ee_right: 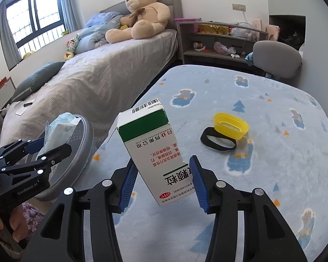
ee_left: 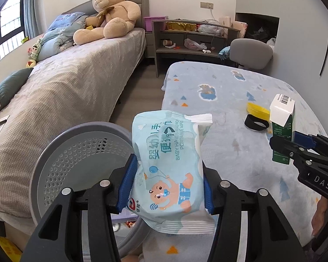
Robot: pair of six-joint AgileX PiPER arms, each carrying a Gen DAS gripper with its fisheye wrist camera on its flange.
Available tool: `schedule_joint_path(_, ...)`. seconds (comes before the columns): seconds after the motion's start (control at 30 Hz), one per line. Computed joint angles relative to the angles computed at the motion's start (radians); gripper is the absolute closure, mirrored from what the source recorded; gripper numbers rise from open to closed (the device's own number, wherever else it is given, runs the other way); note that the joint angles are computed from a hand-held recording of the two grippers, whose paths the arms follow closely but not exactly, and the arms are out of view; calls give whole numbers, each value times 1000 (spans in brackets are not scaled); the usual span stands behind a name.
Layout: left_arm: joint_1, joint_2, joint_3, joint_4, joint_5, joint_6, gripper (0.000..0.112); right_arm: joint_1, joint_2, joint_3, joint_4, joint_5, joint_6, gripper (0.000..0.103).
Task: Collect trash
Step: 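Carry the wipes packet over the wastebasket with the left gripper while the right holds the medicine box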
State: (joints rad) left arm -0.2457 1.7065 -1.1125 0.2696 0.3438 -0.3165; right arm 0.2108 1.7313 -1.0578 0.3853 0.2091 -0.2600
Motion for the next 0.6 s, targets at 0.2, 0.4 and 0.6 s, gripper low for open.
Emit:
schedule_joint_path(0.2,97,-33,53,-97,-41,110,61,92,16,-35,-224,-8,265,56)
schedule_joint_path(0.4,181,-67,119,6,-90,33,61,165,68,-117,-269,14,349,56)
schedule_joint_path(0.6,266,-76,141,-122,-110,174,61,231,139,-217,-293,45,388,56)
